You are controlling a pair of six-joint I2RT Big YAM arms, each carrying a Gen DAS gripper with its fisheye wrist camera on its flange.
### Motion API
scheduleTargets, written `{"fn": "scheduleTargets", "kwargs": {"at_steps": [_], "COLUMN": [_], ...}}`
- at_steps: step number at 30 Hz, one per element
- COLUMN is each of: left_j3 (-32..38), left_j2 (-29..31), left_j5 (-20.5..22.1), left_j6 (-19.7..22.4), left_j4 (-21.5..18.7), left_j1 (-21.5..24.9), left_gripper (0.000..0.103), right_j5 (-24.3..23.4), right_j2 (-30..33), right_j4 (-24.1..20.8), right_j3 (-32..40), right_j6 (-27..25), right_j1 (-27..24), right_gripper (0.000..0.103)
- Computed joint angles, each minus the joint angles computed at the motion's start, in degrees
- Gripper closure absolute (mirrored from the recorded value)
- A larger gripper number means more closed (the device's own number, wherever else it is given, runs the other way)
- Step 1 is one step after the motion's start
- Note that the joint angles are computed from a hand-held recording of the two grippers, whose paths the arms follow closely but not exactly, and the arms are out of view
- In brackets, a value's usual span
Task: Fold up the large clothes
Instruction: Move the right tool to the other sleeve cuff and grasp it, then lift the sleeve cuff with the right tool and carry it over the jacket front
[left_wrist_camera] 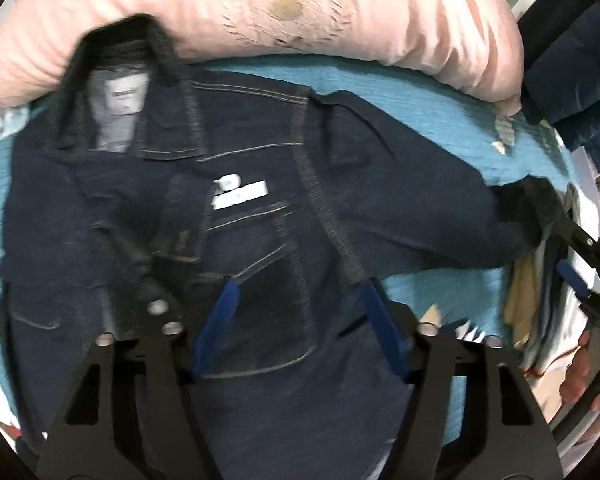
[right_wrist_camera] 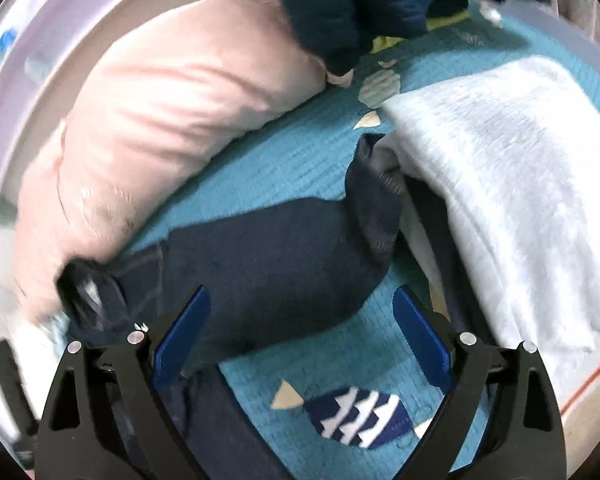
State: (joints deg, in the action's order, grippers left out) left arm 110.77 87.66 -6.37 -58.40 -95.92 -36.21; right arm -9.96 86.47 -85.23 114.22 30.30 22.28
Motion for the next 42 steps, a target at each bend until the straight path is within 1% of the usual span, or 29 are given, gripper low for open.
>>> {"fn": "scheduleTargets", "kwargs": {"at_steps": [2, 4, 6, 7, 8, 9, 10, 11, 14, 15, 16, 17, 18, 19, 20, 21, 23, 24, 26, 28, 31, 33, 34, 35, 36, 37, 42], "left_j3": [0.4, 1.0, 1.5, 1.4, 1.2, 0.9, 0.5, 0.2, -0.8, -1.4, -1.7, -2.0, -2.1, -2.5, -2.6, -2.8, -2.8, -2.7, -2.6, -2.4, -2.1, -0.8, -0.3, -0.1, 0.4, 1.6, 4.2], "left_j2": [1.5, 2.8, 4.1, 4.8, 5.5, 5.9, 6.1, 6.6, 7.4, 7.5, 7.6, 7.8, 8.0, 8.2, 8.4, 8.5, 8.6, 8.8, 8.8, 8.9, 9.0, 10.2, 10.4, 10.4, 10.5, 10.7, 9.1], "left_j5": [2.9, 3.9, 5.4, 7.0, 8.6, 9.9, 10.8, 11.4, 11.4, 11.5, 11.5, 11.4, 11.3, 11.5, 11.5, 11.5, 11.6, 11.7, 11.8, 11.8, 11.6, 11.4, 11.1, 11.6, 12.3, 12.2, 10.6], "left_j6": [0.6, 1.1, 1.6, 1.5, 1.4, 1.6, 1.7, 1.5, -0.4, -0.4, -0.3, -0.2, -0.1, 0.0, 0.0, 0.2, 0.1, 0.2, 0.4, 1.5, 2.4, 2.3, 2.6, 3.0, 3.3, 3.2, 4.6], "left_j4": [2.1, 3.1, 3.8, 4.3, 4.7, 5.4, 5.9, 6.0, 5.7, 6.3, 6.7, 6.8, 6.7, 6.8, 7.1, 7.4, 7.6, 7.7, 7.7, 7.3, 6.5, 6.3, 6.0, 6.0, 5.6, 4.7, 3.4], "left_j1": [1.6, 2.8, 4.0, 4.9, 5.6, 6.3, 6.7, 7.2, 7.9, 8.1, 8.2, 8.2, 8.2, 8.2, 8.2, 8.2, 8.2, 8.2, 8.2, 8.2, 8.2, 7.9, 7.7, 7.6, 7.5, 7.3, 6.3], "left_gripper": [0.046, 0.052, 0.055, 0.056, 0.059, 0.067, 0.073, 0.075, 0.078, 0.080, 0.082, 0.084, 0.086, 0.086, 0.086, 0.087, 0.087, 0.088, 0.089, 0.092, 0.094, 0.096, 0.101, 0.103, 0.103, 0.103, 0.103], "right_j5": [-3.7, -5.6, -7.9, -9.2, -10.3, -11.7, -12.4, -12.8, -12.8, -12.6, -12.4, -12.7, -14.1, -15.2, -15.7, -15.0, -13.7, -14.1, -14.4, -13.2, -14.2, -14.0, -14.2, -14.2, -14.1, -13.6, -12.0], "right_j2": [1.2, 2.6, 3.9, 4.3, 4.4, 4.3, 4.5, 4.8, 5.5, 5.7, 5.8, 5.8, 6.0, 6.2, 6.3, 6.2, 6.2, 6.3, 5.9, 5.5, 5.1, 5.0, 5.0, 5.1, 5.2, 5.7, 8.7], "right_j4": [0.4, 0.3, 0.1, 0.3, 0.7, 1.7, 2.1, 2.1, 2.1, 2.3, 2.4, 2.5, 2.7, 2.6, 2.8, 3.2, 3.9, 3.9, 4.4, 4.1, 3.9, 3.5, 3.3, 2.8, 2.4, 1.5, -2.8], "right_j3": [0.7, 1.7, 2.4, 2.4, 2.2, 1.4, 1.2, 1.3, 1.5, 1.6, 1.6, 1.7, 1.9, 2.0, 1.9, 1.6, 1.5, 1.4, 0.9, 1.7, 3.1, 4.9, 5.8, 7.2, 8.0, 9.8, 19.6], "right_j6": [0.5, 0.3, 0.4, 0.9, 1.8, 3.1, 3.7, 3.9, 4.1, 4.0, 3.7, 3.0, 1.6, 0.7, 0.7, 1.2, 1.3, 1.4, 2.2, 1.9, 1.5, 1.3, 1.3, 1.1, 0.8, 0.4, -0.7], "right_j1": [-2.2, -3.5, -4.6, -5.1, -5.5, -6.0, -6.2, -6.3, -6.2, -6.2, -6.1, -6.1, -6.0, -6.1, -6.1, -5.9, -5.6, -5.5, -5.7, -5.4, -5.2, -4.8, -4.5, -4.1, -3.9, -3.3, 0.2], "right_gripper": [0.014, 0.014, 0.014, 0.014, 0.014, 0.014, 0.015, 0.015, 0.017, 0.026, 0.043, 0.054, 0.078, 0.083, 0.083, 0.084, 0.088, 0.090, 0.090, 0.091, 0.091, 0.091, 0.091, 0.091, 0.091, 0.091, 0.091]}}
